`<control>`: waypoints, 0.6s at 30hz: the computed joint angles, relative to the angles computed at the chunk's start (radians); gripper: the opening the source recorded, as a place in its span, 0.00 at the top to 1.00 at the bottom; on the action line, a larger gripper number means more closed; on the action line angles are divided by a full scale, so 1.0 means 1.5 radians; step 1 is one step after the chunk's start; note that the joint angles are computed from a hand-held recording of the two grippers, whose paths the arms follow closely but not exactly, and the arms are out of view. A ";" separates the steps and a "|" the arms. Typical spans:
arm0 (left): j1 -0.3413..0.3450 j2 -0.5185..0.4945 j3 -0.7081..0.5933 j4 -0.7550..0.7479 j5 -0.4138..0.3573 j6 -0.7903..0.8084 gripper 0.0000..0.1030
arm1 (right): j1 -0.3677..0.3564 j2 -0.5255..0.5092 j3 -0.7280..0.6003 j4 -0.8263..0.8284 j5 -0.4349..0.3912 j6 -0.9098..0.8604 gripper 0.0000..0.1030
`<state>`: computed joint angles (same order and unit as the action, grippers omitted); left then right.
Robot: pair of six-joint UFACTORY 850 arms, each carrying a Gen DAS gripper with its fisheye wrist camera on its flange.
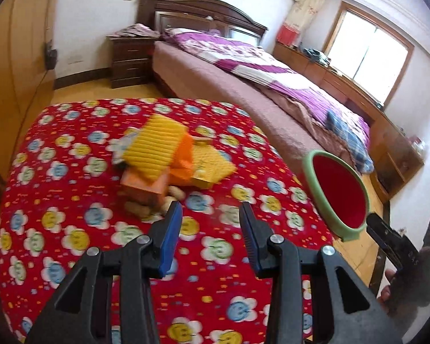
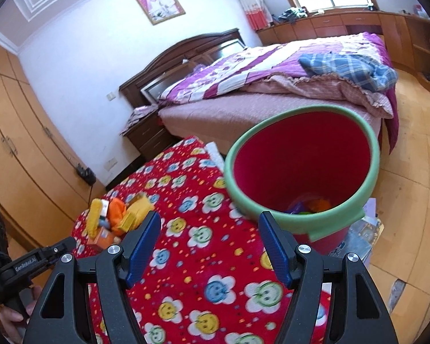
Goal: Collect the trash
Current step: 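Move both open tools back toward the trash pile, then grasp the yellow foam net with the left tool while the right tool grasps the small yellow box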
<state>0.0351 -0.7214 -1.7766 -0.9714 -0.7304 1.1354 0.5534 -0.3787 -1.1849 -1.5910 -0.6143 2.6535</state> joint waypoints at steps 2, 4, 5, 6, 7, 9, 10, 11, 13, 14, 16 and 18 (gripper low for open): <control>0.005 -0.009 -0.016 0.012 0.010 -0.013 0.59 | 0.003 -0.009 -0.014 0.020 0.009 -0.026 0.30; 0.009 -0.022 -0.038 0.026 0.016 -0.029 0.59 | 0.006 -0.019 -0.026 0.035 0.015 -0.044 0.30; 0.011 -0.031 -0.050 0.033 0.018 -0.036 0.58 | 0.006 -0.022 -0.031 0.043 0.019 -0.052 0.30; 0.012 -0.040 -0.065 0.041 0.020 -0.046 0.58 | 0.006 -0.027 -0.037 0.051 0.026 -0.063 0.30; 0.012 -0.052 -0.084 0.052 0.021 -0.058 0.58 | 0.007 -0.032 -0.043 0.057 0.030 -0.072 0.30; 0.011 -0.074 -0.118 0.077 0.021 -0.086 0.55 | 0.005 -0.040 -0.053 0.065 0.039 -0.088 0.30; 0.011 -0.087 -0.138 0.086 0.018 -0.099 0.55 | 0.005 -0.045 -0.059 0.064 0.044 -0.094 0.30; 0.010 -0.101 -0.159 0.092 0.017 -0.111 0.53 | 0.004 -0.050 -0.063 0.065 0.048 -0.098 0.30; 0.007 -0.124 -0.195 0.103 0.011 -0.133 0.52 | -0.001 -0.058 -0.070 0.061 0.056 -0.101 0.30; 0.006 -0.137 -0.218 0.108 0.005 -0.146 0.52 | -0.002 -0.061 -0.072 0.057 0.058 -0.098 0.30; 0.001 -0.170 -0.270 0.126 -0.011 -0.172 0.52 | -0.005 -0.065 -0.073 0.046 0.060 -0.091 0.30; -0.004 -0.202 -0.320 0.134 -0.023 -0.185 0.52 | -0.004 -0.066 -0.071 0.036 0.052 -0.080 0.30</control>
